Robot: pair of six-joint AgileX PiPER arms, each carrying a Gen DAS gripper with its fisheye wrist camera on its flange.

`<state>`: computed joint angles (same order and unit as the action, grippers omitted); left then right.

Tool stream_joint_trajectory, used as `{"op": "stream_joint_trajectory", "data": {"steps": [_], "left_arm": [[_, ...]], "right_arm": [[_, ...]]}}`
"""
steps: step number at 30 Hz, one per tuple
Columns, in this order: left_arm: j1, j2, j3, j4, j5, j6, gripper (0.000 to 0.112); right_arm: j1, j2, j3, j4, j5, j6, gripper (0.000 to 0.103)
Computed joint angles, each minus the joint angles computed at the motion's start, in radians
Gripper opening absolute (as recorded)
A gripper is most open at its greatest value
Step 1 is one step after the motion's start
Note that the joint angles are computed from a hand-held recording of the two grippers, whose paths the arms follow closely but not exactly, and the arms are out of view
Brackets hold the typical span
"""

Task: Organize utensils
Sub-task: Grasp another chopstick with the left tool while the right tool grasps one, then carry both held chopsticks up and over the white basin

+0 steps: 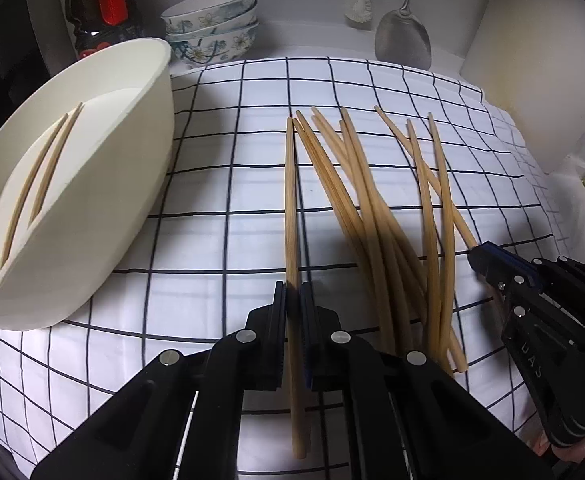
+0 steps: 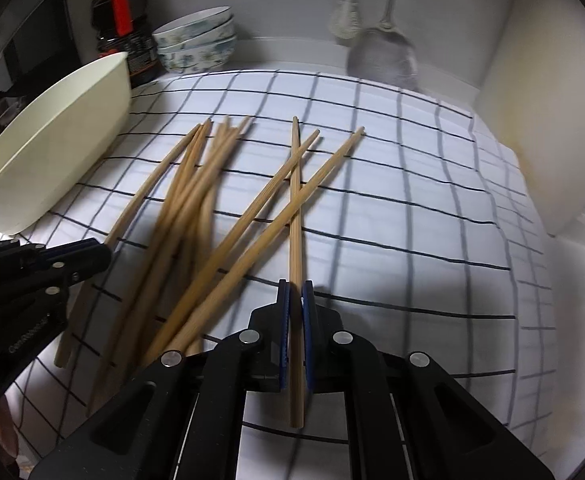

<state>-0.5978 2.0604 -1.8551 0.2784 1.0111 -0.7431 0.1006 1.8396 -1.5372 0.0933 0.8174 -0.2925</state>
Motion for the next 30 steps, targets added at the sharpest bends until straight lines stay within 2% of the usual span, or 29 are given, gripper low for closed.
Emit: {"op": "stream_joint_trajectory", "data": {"steps": [16,30], "left_arm": [[0.004,0.036,-0.111,-0.039,0.03,0.043,0.007],[0.012,0.002,-0.093,-0.057,0.02,0.049,0.007]], "right_arm": [[-0.02,-0.011,-0.054,-0.092,0.018,-0.001,0.006],[-0.018,-0.026,-0.075,-0.086,0.045,0.019,0.006]]}}
